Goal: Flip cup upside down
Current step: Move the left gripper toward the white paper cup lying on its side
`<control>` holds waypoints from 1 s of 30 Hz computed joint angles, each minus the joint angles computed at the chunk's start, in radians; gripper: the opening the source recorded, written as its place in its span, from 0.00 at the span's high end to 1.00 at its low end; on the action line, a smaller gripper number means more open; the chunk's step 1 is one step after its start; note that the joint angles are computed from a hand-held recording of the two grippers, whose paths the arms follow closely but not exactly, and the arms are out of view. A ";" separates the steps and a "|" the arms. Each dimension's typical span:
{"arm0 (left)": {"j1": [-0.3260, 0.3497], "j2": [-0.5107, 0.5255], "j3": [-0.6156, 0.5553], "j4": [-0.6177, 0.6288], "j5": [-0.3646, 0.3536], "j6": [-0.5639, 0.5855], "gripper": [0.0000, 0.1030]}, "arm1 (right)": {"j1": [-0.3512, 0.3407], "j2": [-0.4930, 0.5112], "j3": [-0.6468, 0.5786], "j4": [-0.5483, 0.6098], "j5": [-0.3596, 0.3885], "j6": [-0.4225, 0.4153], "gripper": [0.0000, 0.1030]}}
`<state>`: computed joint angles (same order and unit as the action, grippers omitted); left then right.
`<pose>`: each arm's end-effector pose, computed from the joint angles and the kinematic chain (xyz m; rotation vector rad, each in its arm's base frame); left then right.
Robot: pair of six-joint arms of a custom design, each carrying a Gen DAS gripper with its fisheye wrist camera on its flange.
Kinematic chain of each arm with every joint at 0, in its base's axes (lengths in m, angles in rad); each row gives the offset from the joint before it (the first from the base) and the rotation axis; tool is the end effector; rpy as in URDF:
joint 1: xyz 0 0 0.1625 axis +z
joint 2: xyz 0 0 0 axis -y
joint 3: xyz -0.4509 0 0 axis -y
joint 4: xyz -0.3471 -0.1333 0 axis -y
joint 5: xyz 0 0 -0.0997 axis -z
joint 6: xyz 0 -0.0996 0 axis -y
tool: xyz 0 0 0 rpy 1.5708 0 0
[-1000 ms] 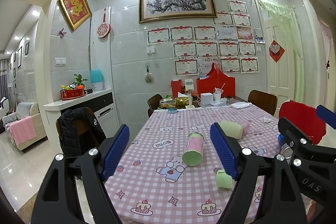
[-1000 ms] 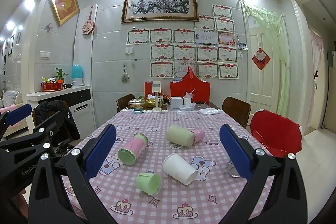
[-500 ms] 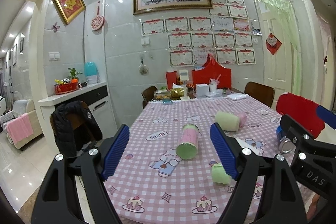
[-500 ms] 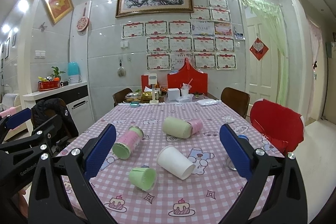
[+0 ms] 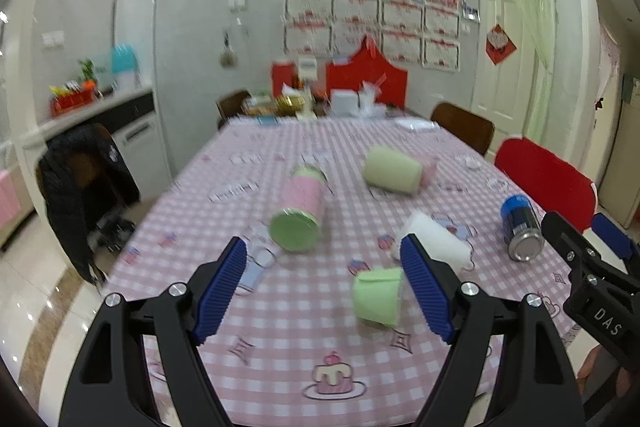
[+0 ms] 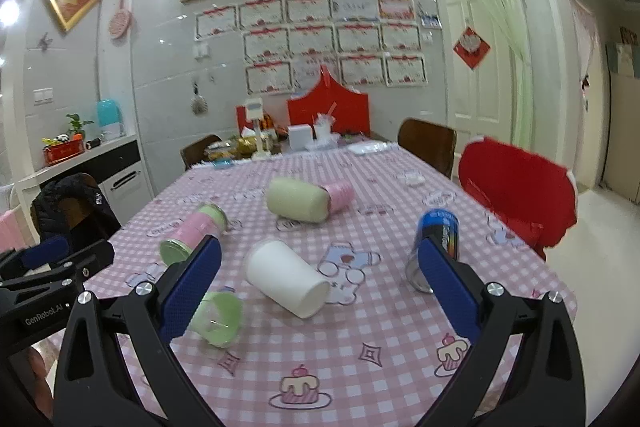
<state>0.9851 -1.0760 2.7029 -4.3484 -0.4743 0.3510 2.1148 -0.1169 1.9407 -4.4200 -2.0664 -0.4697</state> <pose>0.0319 -0.3534 0.2852 0.1792 1.9585 -1.3085 0.3259 -0.3727 -0.0812 0.8542 -2.2328 1.3536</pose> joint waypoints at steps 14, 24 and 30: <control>0.224 -0.035 -0.193 0.519 -0.230 -0.242 0.24 | -0.106 0.001 -0.042 0.116 0.035 0.047 0.08; 0.229 0.008 -0.384 0.845 -0.342 -0.427 0.24 | -0.169 -0.042 -0.045 0.114 0.031 0.063 0.08; 0.245 0.069 -0.487 0.984 -0.353 -0.507 0.24 | -0.208 -0.066 -0.057 0.150 0.040 0.065 0.08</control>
